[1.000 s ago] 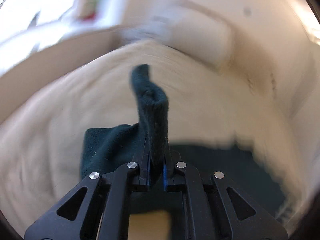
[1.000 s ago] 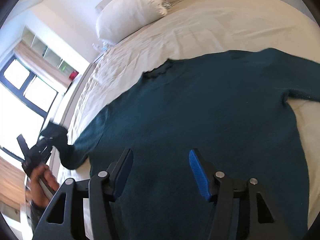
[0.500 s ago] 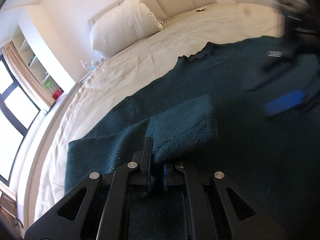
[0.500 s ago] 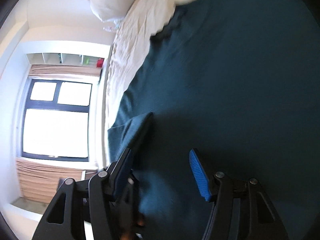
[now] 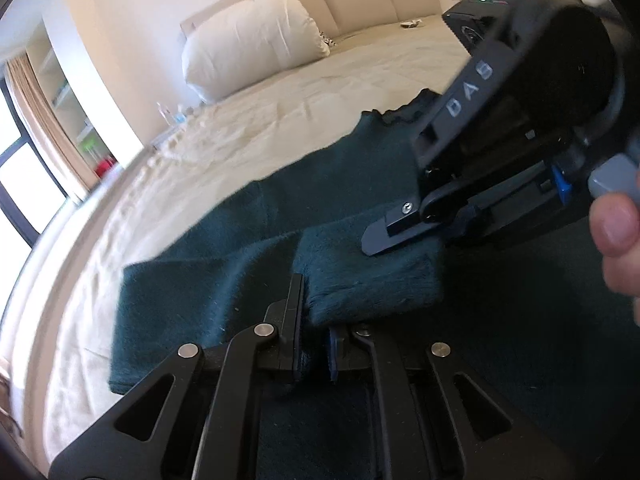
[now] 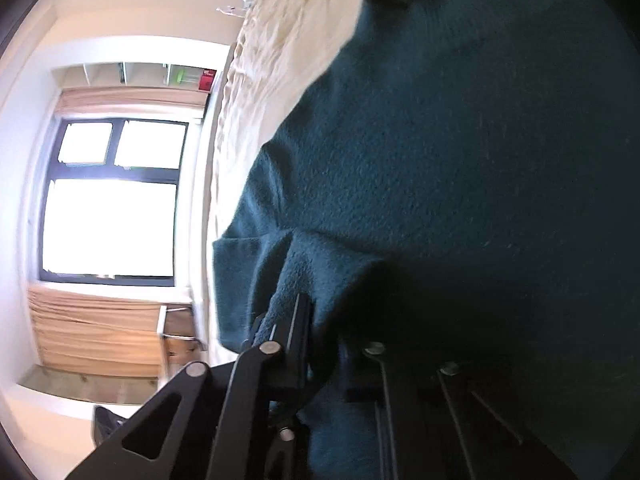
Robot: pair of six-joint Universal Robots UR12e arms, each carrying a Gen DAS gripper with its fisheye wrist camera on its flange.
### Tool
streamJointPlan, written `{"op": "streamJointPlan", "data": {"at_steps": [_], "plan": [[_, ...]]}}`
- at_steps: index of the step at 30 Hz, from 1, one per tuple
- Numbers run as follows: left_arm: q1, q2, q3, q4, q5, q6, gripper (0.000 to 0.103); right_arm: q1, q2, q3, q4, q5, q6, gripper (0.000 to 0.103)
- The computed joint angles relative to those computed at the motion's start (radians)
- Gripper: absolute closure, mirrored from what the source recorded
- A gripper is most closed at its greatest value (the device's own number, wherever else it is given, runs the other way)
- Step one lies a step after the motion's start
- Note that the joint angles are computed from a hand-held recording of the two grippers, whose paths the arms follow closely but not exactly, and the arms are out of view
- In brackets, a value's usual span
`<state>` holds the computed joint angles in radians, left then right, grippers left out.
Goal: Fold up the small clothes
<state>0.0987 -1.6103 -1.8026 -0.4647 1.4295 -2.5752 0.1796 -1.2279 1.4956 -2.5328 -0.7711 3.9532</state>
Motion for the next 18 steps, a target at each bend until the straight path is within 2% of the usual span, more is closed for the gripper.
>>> {"op": "streamJointPlan", "data": {"at_steps": [2,4,7,8,10,12,14,18], "plan": [[0.019,0.012,0.024,-0.11,-0.066,-0.019,0.088,-0.005,-0.014,0.003,0.008,-0.035,-0.028,0.095],[0.045,0.031,0.035,-0.182,-0.146,-0.024,0.088,-0.017,-0.039,0.008,0.036,-0.088,-0.074,0.095],[0.103,0.046,0.053,-0.252,-0.277,-0.051,0.088,-0.049,-0.072,0.027,0.063,-0.151,-0.11,0.095],[0.131,0.04,0.069,-0.272,-0.323,-0.087,0.088,-0.058,-0.083,0.032,0.085,-0.176,-0.121,0.095],[0.163,0.019,0.097,-0.285,-0.338,-0.162,0.088,-0.081,-0.111,0.051,0.123,-0.217,-0.136,0.095],[0.189,-0.015,0.142,-0.308,-0.303,-0.255,0.088,-0.096,-0.131,0.07,0.138,-0.247,-0.143,0.095],[0.219,-0.042,0.18,-0.333,-0.33,-0.33,0.088,-0.114,-0.154,0.092,0.155,-0.272,-0.157,0.095],[0.223,-0.07,0.231,-0.338,-0.32,-0.332,0.088,-0.132,-0.176,0.118,0.167,-0.298,-0.166,0.095]]}}
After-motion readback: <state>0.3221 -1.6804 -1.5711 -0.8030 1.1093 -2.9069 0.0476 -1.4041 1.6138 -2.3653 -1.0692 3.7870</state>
